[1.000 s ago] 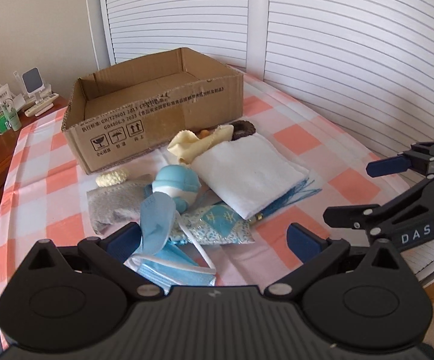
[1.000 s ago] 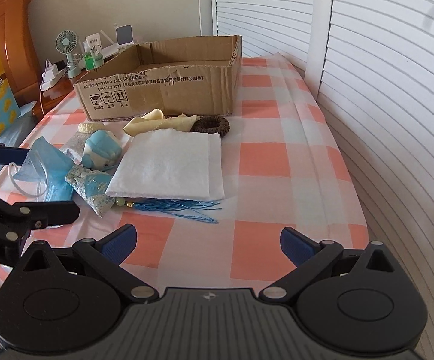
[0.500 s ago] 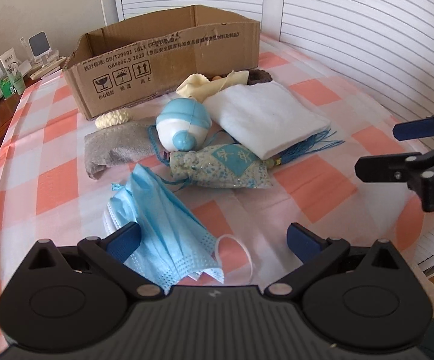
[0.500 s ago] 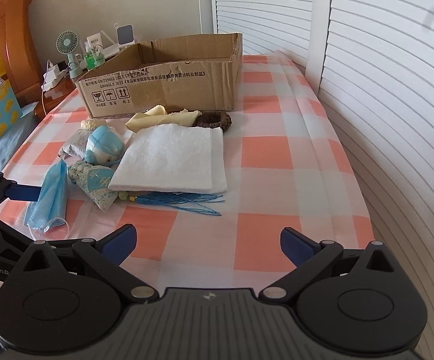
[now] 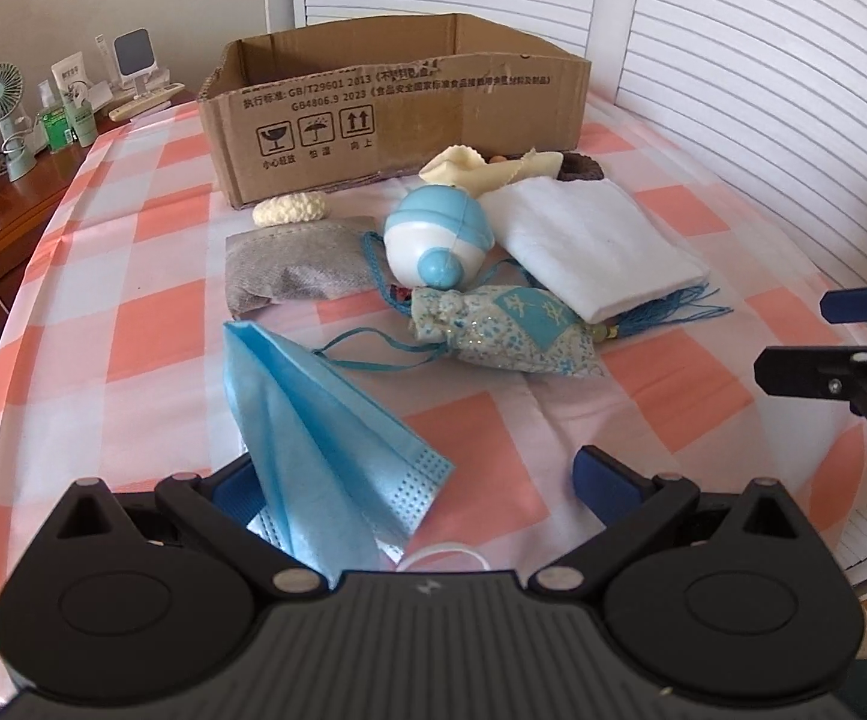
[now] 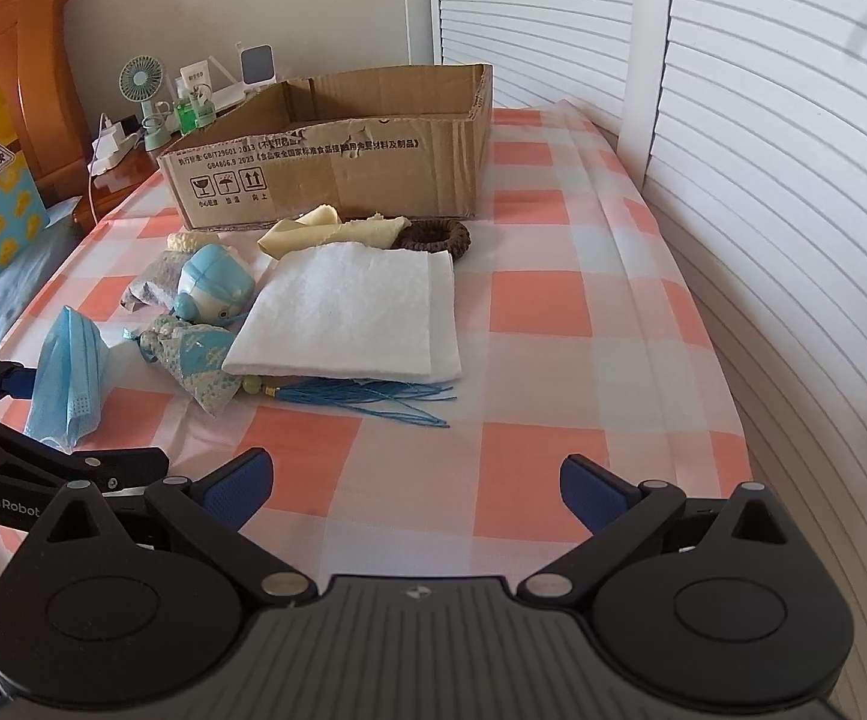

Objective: Organize soft objects
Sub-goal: 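Move the left tool down to the blue face mask, then close the left gripper on the blue face mask and lift it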

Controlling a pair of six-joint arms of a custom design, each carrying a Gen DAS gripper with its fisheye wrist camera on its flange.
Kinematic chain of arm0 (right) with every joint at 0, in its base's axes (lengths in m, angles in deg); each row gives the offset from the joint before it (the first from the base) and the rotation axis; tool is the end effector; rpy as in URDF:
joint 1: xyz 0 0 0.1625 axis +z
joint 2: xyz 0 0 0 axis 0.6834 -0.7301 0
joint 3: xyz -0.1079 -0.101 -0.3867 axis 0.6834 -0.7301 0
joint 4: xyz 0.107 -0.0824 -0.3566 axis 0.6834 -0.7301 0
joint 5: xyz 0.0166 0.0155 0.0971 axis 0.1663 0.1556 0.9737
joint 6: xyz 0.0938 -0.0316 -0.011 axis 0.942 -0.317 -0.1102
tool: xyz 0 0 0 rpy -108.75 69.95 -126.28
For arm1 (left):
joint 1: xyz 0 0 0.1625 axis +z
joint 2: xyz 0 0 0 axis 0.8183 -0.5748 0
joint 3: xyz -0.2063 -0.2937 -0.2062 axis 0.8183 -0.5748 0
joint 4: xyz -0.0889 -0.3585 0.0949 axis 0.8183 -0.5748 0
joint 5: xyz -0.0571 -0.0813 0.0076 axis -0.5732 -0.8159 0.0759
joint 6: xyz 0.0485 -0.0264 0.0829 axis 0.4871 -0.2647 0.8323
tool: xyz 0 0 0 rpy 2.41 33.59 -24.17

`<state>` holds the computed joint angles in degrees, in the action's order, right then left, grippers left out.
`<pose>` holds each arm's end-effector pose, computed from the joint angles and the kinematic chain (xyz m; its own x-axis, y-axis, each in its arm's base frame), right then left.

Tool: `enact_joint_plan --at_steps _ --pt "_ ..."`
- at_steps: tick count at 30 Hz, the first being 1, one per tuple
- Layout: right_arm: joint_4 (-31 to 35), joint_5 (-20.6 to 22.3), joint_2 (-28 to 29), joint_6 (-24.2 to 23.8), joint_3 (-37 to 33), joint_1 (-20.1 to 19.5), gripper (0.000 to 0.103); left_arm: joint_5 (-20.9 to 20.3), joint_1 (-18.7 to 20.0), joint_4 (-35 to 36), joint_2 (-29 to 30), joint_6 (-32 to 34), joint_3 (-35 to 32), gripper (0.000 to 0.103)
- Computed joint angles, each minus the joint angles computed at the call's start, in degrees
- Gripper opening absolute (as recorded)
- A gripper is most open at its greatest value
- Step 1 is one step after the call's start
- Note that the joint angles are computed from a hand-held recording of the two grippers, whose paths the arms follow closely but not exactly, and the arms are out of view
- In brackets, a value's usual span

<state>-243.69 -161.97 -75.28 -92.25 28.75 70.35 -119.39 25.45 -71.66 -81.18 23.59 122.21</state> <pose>0.3699 -0.6883 -0.0599 -0.7519 -0.0770 0.6548 -0.4664 0.7640 -0.4458 0.0569 -0.7333 0.3156 -0.6746 0.3748 -0.6360 0.6415 0.7239 -0.2538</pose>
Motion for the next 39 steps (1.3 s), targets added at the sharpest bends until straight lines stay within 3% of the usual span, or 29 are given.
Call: enact_joint_plan --at_steps 7,12,14,20,24,31,39 --pt "1.6 0.2 0.2 0.3 -0.6 -0.2 0.103 2.3 0.0 -5.1 -0.1 -4.2 1.1 0.097" --pt "1.5 0.3 0.2 0.3 -0.6 -0.3 0.103 3.5 0.3 -9.6 0.0 -6.7 1.1 0.062" --pt "1.6 0.2 0.3 0.3 -0.7 -0.2 0.103 3.8 0.5 -10.1 0.0 -7.1 0.9 0.057" --pt "1.8 0.3 0.7 -0.5 -1.2 -0.1 0.103 3.1 0.9 -12.1 -0.1 -6.6 1.8 0.056" --pt "0.4 0.4 1.0 -2.8 -1.2 0.1 0.103 3.3 0.8 -14.1 -0.1 -5.5 2.4 0.041" --pt "-3.0 3.4 1.7 -9.9 -1.7 0.1 0.103 1.2 1.5 -13.2 -0.4 -6.4 1.8 0.037" --pt "-0.4 3.5 5.4 -13.6 -9.9 0.2 0.103 -0.2 1.9 -12.1 -0.6 -6.2 1.0 0.037"
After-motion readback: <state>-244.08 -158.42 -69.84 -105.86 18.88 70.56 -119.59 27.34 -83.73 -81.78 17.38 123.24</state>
